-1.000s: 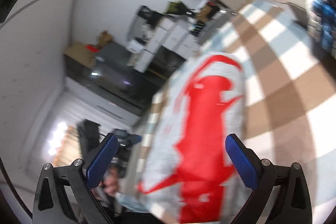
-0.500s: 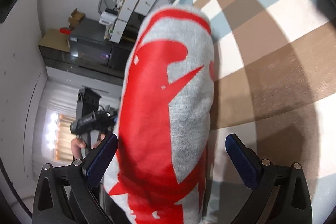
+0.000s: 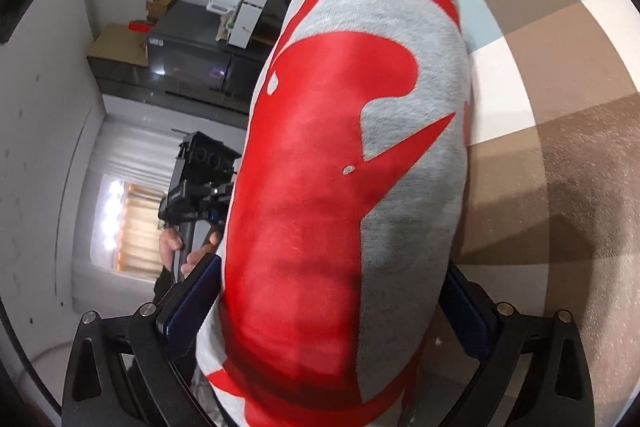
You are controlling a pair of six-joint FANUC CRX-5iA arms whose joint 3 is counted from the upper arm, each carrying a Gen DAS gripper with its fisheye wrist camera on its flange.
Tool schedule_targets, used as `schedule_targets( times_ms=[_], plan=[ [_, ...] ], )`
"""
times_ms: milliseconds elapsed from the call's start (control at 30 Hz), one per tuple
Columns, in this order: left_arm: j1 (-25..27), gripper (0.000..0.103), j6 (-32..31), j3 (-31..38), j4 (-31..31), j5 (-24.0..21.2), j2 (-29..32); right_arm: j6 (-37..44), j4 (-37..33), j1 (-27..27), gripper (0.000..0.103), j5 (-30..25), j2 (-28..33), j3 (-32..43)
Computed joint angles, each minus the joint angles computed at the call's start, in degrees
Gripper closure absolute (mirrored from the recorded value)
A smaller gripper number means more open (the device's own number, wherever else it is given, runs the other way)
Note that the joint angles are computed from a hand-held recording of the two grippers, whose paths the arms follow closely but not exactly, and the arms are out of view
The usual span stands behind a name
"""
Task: Fold large clothes
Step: 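Grasp the sweatshirt strip end with the left tool while the right tool grasps it too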
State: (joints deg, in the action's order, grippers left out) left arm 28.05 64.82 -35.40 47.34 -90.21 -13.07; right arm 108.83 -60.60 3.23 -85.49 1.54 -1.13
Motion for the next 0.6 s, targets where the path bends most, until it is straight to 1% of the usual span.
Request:
schedule_targets(
  times_ms=[33,133,267,300,367,433,467,500,600],
  plan=[
    [0.8,0.012,-0.4,-0.6,1.1,-0.7,-0.1,-0.1,0.2,0.3,0.0,0.2,0.0,0.1],
    [1.4,0.011,-2.0,-0.9,1.7,-1.8,-0.5,-0.2,0.1,0.8,0.003,-0.1,0.3,0.5],
    [0.0,0.011,-4.2,-0.7,0.5,-1.2,-2.4,-1.0,1.4,3.3,0.004,1.5,0.3,1.0],
    [-1.0,0.011,-4.5,-0.2,0.3,-0.2,-2.1,-1.2,1.7,3.7,0.005,2.0,0.1,1.0],
    [-1.9,0.011,-5.0,0.5,-1.6,1.1,-3.6,-1.3,1.6,3.7,0.012,2.1,0.1,1.0],
    [-2.3,0.016,-3.9,0.3,-1.9,1.4,-4.6,-1.1,2.0,3.6,0.018,2.4,-0.6,0.8],
    [-3.0,0.016,-3.2,0.6,-2.2,2.1,-4.4,-0.9,2.1,3.6,0.021,2.8,-1.2,0.4],
    [-3.0,0.016,-2.9,0.4,-2.5,2.1,-5.2,-0.5,2.3,3.6,0.022,3.2,-1.8,-0.1],
    [-3.0,0.02,-4.6,0.2,-4.7,1.1,-7.6,-0.5,3.4,4.9,0.025,3.7,-2.7,-0.1]
  ],
)
